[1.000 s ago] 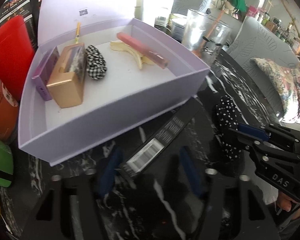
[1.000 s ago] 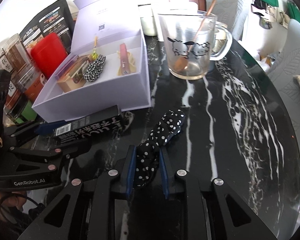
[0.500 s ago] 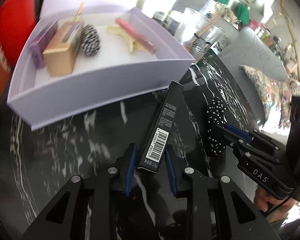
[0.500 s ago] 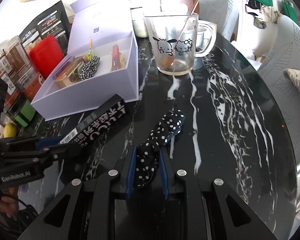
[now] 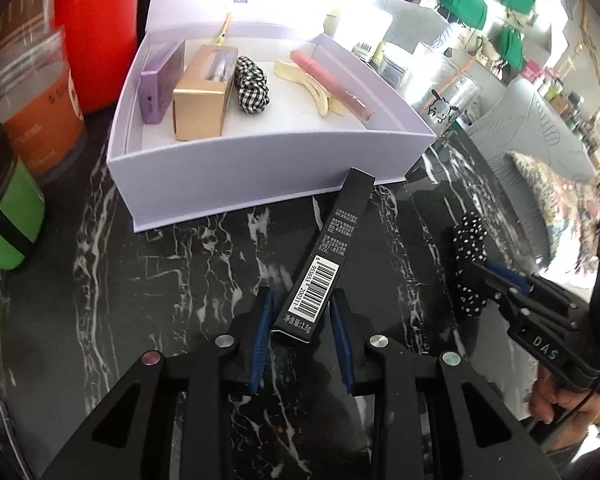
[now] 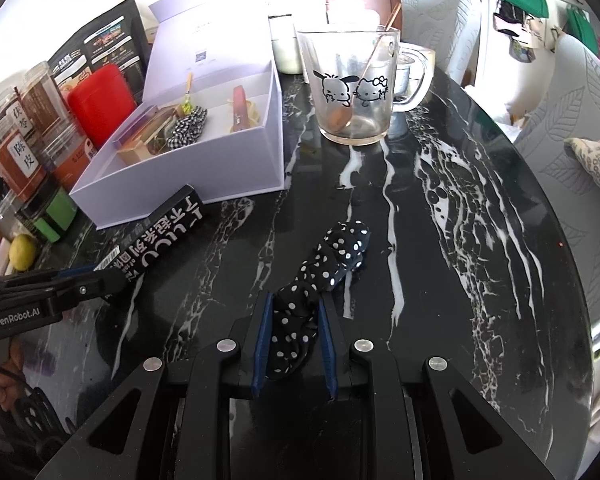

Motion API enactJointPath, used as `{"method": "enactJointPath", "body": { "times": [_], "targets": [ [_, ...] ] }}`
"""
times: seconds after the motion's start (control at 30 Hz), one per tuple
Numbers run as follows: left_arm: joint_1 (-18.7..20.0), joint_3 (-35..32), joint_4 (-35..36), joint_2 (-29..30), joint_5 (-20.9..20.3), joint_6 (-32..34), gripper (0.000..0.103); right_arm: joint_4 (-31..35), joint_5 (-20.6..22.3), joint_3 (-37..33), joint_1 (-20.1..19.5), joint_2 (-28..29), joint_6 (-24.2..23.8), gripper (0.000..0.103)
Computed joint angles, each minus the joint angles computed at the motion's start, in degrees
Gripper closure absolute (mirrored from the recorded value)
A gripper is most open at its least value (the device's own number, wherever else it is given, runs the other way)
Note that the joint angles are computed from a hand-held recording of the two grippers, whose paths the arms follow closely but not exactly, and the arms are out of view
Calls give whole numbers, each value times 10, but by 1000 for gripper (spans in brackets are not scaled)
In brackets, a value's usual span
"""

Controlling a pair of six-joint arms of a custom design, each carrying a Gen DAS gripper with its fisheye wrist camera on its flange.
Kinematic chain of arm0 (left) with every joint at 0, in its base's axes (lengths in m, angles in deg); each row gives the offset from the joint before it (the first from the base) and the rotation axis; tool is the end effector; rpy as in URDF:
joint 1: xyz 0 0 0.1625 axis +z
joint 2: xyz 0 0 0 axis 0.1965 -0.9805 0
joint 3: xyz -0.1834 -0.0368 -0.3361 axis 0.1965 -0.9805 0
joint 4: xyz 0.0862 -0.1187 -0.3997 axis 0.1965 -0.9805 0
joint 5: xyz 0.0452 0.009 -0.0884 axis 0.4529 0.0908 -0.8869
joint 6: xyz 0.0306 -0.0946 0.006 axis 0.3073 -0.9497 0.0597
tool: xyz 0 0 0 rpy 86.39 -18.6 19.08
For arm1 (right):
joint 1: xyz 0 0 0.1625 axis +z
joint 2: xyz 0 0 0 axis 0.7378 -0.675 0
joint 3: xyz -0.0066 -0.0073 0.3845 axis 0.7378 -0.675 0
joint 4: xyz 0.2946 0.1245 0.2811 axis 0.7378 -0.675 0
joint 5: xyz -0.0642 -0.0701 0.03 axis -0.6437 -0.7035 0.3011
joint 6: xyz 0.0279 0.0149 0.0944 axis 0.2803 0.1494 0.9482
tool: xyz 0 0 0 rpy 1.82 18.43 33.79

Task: Organize rigid objects
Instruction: 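Lift the black tube with the left tool while the right tool lifts the polka-dot scrunchie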

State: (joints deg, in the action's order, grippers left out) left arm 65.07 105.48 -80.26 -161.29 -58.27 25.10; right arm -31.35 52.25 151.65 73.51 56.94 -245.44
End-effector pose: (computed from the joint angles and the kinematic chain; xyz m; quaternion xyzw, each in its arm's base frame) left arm 0.0872 -0.3814 0.2112 0.2171 0.9407 -0.1525 0.2116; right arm 0.2481 -0.2928 -0.1211 0.0862 -0.9041 0.2909 0.3009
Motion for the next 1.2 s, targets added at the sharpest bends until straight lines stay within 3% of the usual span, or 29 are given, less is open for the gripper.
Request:
{"method": "enactJointPath", "body": {
  "times": [0.07, 0.17, 0.27, 0.33, 0.6, 0.67, 0.83, 1.03, 1.2],
  "targets": [
    [-9, 3, -1, 1, 11, 5, 74, 13, 8, -10, 3, 8, 0, 78],
    [-12, 0, -9, 11, 12, 13, 74, 27, 15, -21, 2, 15, 6, 63],
    [-13, -7, -5, 21, 7, 13, 74, 20, 2, -18, -4, 12, 6, 60],
    [-12, -12, 1, 23, 7, 22, 74, 19, 4, -21, -5, 13, 4, 52],
    [-36, -4, -36, 52, 33, 55, 73, 4, 18, -22, -10, 13, -9, 52],
    [-37, -6, -38, 57, 29, 58, 73, -3, 21, -19, -10, 13, -13, 53],
    [-22, -7, -50, 56, -7, 60, 73, -24, 30, -8, -10, 9, -25, 81],
    [-28, 9, -46, 37, -15, 78, 78, -28, 18, 2, -11, 1, -35, 85],
    [-42, 29, -30, 4, -19, 93, 79, -43, -19, 22, -13, -16, -37, 85]
  ]
}}
